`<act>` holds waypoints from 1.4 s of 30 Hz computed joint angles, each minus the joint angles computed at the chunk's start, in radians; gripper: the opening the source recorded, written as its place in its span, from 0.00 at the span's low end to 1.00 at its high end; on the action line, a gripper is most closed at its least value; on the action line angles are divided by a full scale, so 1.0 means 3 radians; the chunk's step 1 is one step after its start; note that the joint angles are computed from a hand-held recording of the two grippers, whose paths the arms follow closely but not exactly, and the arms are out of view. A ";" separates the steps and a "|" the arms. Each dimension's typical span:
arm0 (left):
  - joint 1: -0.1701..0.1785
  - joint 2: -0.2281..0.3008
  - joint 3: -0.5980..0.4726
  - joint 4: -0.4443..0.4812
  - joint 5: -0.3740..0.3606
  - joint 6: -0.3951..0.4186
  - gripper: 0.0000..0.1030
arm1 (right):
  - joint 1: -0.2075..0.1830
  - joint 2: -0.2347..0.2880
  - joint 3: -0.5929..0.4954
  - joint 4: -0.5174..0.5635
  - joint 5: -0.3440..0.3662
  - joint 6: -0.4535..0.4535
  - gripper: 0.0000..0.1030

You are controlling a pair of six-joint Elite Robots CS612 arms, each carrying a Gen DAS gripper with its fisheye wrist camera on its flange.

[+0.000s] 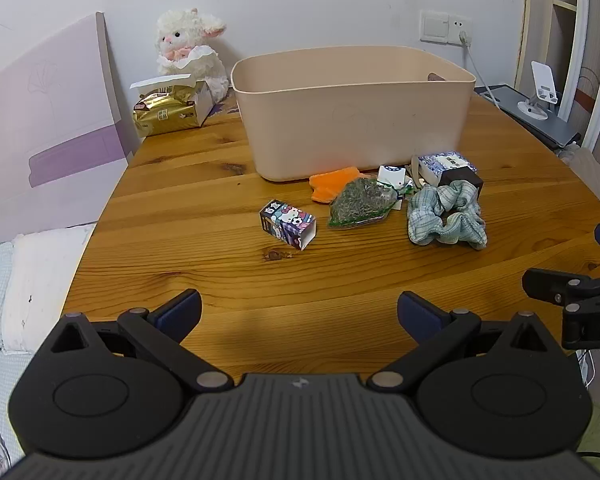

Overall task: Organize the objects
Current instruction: 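Move both grippers toward the scrunchie and Hello Kitty carton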

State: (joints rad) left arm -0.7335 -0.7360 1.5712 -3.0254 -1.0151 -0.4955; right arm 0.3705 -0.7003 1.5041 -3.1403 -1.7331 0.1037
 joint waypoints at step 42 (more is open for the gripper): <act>0.0110 0.0159 -0.0218 0.0131 -0.0158 0.0088 1.00 | -0.0025 0.0177 -0.0293 0.0227 -0.0028 -0.0101 1.00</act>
State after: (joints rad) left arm -0.7004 -0.6881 1.5057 -2.9860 -1.0626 -0.4692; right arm 0.3630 -0.6472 1.4163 -3.0723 -1.7415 0.0734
